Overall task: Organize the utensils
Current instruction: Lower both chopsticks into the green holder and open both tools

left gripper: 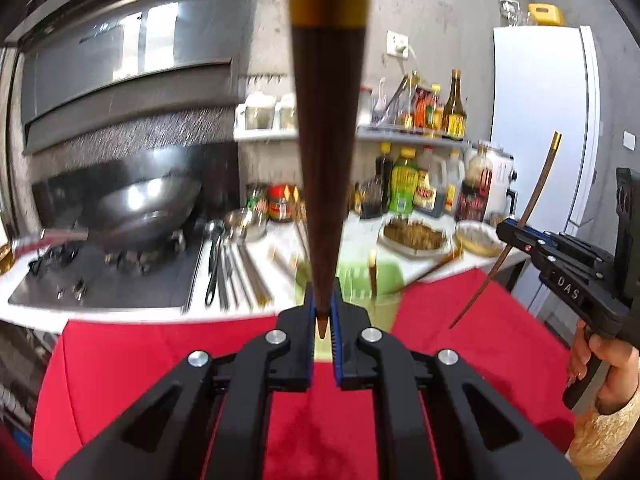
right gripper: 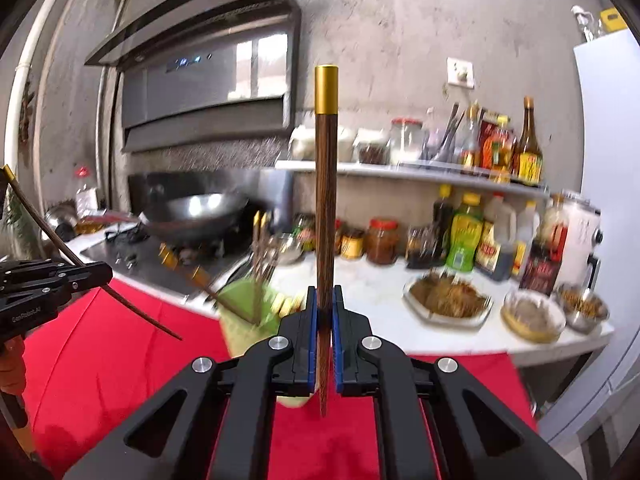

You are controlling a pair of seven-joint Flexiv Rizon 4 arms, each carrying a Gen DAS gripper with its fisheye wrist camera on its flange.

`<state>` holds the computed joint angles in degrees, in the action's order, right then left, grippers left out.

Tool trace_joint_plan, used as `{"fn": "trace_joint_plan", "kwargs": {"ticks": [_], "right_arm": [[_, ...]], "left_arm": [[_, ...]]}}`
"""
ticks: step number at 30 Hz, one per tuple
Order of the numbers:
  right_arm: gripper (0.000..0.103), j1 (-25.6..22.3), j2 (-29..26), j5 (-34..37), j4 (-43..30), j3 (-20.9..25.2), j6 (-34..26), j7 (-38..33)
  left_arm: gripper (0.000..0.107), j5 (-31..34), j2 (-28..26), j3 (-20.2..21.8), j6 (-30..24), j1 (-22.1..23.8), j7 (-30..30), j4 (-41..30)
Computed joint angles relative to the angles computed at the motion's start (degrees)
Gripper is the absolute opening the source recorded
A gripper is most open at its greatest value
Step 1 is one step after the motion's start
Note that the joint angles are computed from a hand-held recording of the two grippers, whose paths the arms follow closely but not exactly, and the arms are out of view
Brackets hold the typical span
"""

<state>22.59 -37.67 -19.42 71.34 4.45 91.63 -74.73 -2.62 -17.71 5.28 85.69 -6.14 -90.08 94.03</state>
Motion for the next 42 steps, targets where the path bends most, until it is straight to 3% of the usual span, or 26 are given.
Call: {"fn": "trace_joint_plan", "kwargs": {"ticks": [6, 13, 17, 22, 23, 24, 25, 26, 27, 30, 35, 40, 42], "right_arm": [[0.007, -1.9, -8.6, 0.4, -17.5, 6.5, -6.1, -5.7], [0.007, -0.9, -20.0, 5.0, -39.0, 16.7, -18.2, -18.0], [0.007, 0.2, -22.3, 7.8, -42.7, 16.6, -23.1, -20.7], [0.010, 1.2, -23.1, 10.8, -44.0, 13.8, -26.2, -21.8], [0.016, 1.3, -22.8, 11.6, -43.5, 13.2, -25.9, -21.7], [0.030, 1.4, -22.3, 12.3, -42.7, 12.3, -25.2, -21.4], [0.035, 1.4, -21.8, 13.1, -42.1, 11.5, -24.7, -21.3], [0.039, 1.3, -20.6, 14.0, -40.3, 10.7, -23.3, -21.2], [0.039, 1.4, -19.4, 14.7, -38.5, 9.5, -22.1, -21.0], [0.039, 1.6, -15.2, 16.3, -32.2, 6.5, -18.1, -19.8], [0.039, 0.8, -7.0, 15.4, -19.3, 4.8, -11.0, -17.0], [0.058, 0.9, 3.3, 13.0, -2.1, 2.3, -4.2, -12.2], [0.070, 1.2, 6.4, 12.2, 3.7, 1.4, -2.3, -9.9]], "left_arm": [[0.006, -0.3, -6.9, 0.0, -4.0, -0.2, 0.6, -12.9], [0.006, -4.6, -15.5, -3.8, -12.0, 2.7, 4.8, -24.5], [0.006, -5.3, -18.0, -4.2, -16.6, 3.2, 6.2, -26.7], [0.006, -5.5, -18.9, -3.8, -18.4, 3.3, 5.8, -27.0], [0.007, -5.1, -19.0, -3.3, -18.3, 3.0, 5.3, -27.3], [0.013, -4.8, -18.7, -3.1, -17.6, 2.9, 5.2, -26.9], [0.019, -4.6, -18.2, -3.1, -16.8, 2.9, 5.1, -26.3], [0.032, -4.3, -17.6, -2.9, -15.7, 2.7, 4.7, -25.5], [0.036, -4.1, -17.2, -2.7, -15.1, 2.5, 4.3, -25.4], [0.036, -3.6, -14.8, -2.2, -12.6, 2.2, 3.4, -23.0], [0.036, 1.5, -9.2, 3.9, -9.6, -1.7, -4.1, -17.7], [0.045, 12.7, -3.0, 11.0, -10.6, -7.1, -16.0, -11.7], [0.050, 18.2, -0.2, 13.6, -12.0, -9.6, -21.8, -8.7]]}}
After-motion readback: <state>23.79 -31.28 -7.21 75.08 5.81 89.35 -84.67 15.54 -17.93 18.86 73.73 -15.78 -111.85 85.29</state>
